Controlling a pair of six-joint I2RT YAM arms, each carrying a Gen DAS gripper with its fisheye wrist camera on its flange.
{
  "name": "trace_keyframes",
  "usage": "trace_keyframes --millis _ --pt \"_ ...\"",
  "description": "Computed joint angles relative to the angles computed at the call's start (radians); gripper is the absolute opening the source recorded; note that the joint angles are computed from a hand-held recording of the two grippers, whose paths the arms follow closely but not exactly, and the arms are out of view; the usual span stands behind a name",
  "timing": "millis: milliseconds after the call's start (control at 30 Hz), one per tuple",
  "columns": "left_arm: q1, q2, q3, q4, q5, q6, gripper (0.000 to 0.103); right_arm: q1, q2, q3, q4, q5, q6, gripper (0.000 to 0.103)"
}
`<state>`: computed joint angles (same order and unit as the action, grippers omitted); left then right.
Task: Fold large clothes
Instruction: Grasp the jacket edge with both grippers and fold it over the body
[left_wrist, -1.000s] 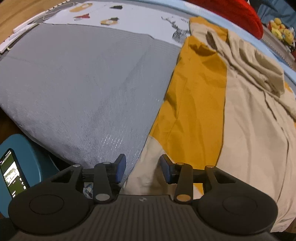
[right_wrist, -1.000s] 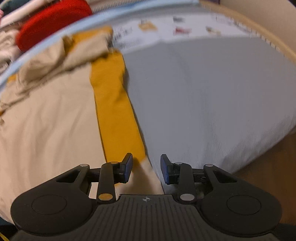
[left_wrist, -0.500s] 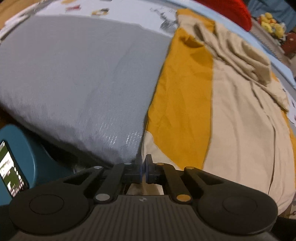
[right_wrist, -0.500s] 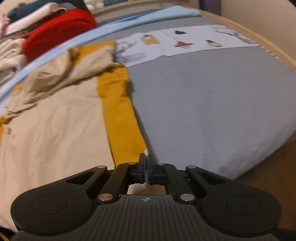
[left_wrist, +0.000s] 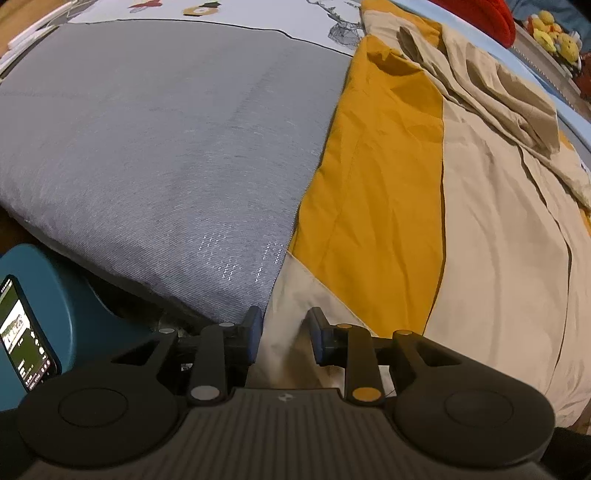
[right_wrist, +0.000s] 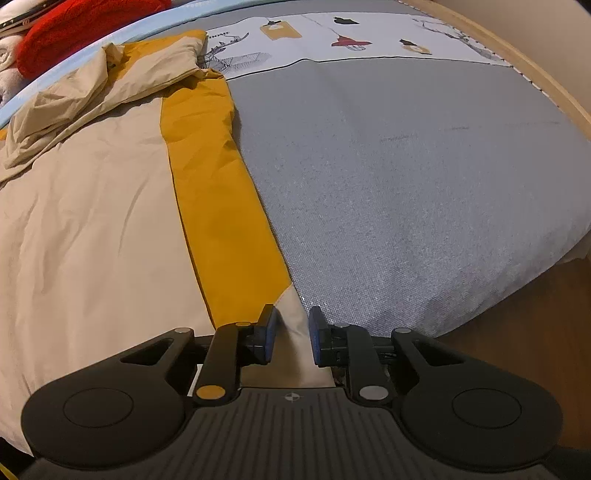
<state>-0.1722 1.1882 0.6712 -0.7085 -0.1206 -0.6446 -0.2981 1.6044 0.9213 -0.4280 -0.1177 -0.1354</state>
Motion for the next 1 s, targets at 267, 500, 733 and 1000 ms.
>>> trace_keyframes --millis 267,500,733,1000 --pt "-0.029 -0.017 0.005 -0.008 -0.011 0.019 0.005 -0.023 -0.047 -0.001 -0.006 -0.069 -0.006 0.001" --pt "-0.032 0.028 0.011 -0.003 -0.016 0.035 0.009 0.013 -0.001 0.013 -0.02 0.003 -0.004 0.005" --pt "-0.07 0.015 0.025 -0.003 -0.035 0.044 0.001 0.004 -0.027 0.001 -0.015 -0.021 -0.008 0.001" --pt "-0.139 -0.145 0.14 -0.119 -0.039 0.096 0.0 -0.059 -0.169 0.057 -0.106 -0.206 -0.017 0.0"
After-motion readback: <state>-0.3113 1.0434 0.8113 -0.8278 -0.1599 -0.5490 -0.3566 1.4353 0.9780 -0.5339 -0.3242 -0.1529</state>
